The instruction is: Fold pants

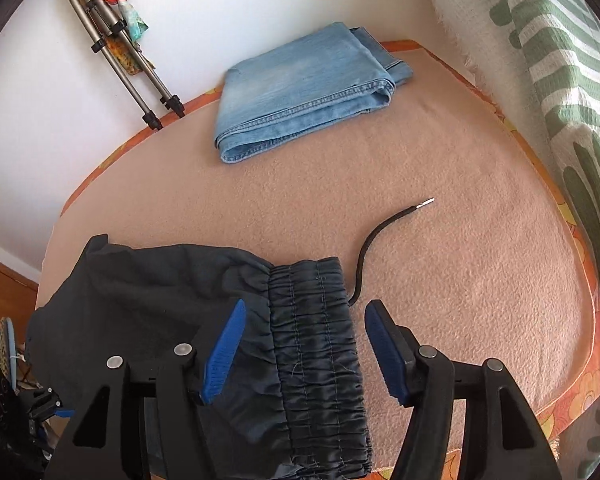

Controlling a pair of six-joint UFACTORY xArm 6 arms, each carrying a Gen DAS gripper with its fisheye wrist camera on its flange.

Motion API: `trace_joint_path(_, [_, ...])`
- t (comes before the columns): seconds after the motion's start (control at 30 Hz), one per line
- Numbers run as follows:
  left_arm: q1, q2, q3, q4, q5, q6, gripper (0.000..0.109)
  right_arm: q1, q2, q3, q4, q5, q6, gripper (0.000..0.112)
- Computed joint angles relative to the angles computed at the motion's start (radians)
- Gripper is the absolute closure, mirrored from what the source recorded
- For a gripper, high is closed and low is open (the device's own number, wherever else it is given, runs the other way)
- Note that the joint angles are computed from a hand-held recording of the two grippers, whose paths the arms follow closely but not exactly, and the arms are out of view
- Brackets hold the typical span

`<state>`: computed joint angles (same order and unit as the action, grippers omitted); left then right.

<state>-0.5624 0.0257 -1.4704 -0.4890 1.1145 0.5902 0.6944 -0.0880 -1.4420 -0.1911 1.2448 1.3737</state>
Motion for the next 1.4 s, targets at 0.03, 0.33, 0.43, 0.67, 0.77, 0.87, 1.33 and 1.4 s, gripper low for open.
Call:
trace_joint_path(0.03, [-0.011, 0.001, 0.005, 0.027, -0.003, -0.007, 0.056, 0.009, 0.005, -0.006, 0.003, 0.011, 0.002, 0.048])
trace_joint_path(0.33, [-0.013, 0.004, -0.005, 0.100, -0.011, -0.027, 0.056, 0.093, -0.079, 0.053, -0.040, 0.015, 0.197, 0.048])
trace_joint_path(0.43, [-0.011, -0.001, -0.005, 0.125, -0.014, -0.021, 0.056, 0.123, -0.108, 0.071, -0.034, 0.014, 0.257, 0.049])
trace_joint_path(0.67, [-0.048, 0.003, 0.030, 0.248, -0.056, -0.012, 0.065, 0.125, -0.101, 0.097, 0.008, 0.040, 0.277, 0.053])
trace_joint_path(0.77, [-0.055, -0.002, 0.041, 0.262, -0.076, -0.005, 0.085, 0.119, -0.123, 0.140, 0.016, 0.003, 0.294, 0.068])
trace_joint_path(0.87, [-0.045, 0.009, 0.028, 0.249, -0.072, -0.004, 0.101, 0.119, -0.127, 0.153, 0.024, -0.022, 0.293, 0.079])
trace_joint_path(1.33, [-0.002, -0.051, 0.048, 0.099, 0.010, 0.027, 0.106, 0.195, -0.092, 0.000, -0.038, 0.129, 0.294, 0.107])
trace_joint_path(1.4, [-0.008, -0.054, 0.067, 0.103, 0.013, 0.034, 0.106, 0.198, -0.072, -0.012, -0.016, 0.170, 0.271, 0.107])
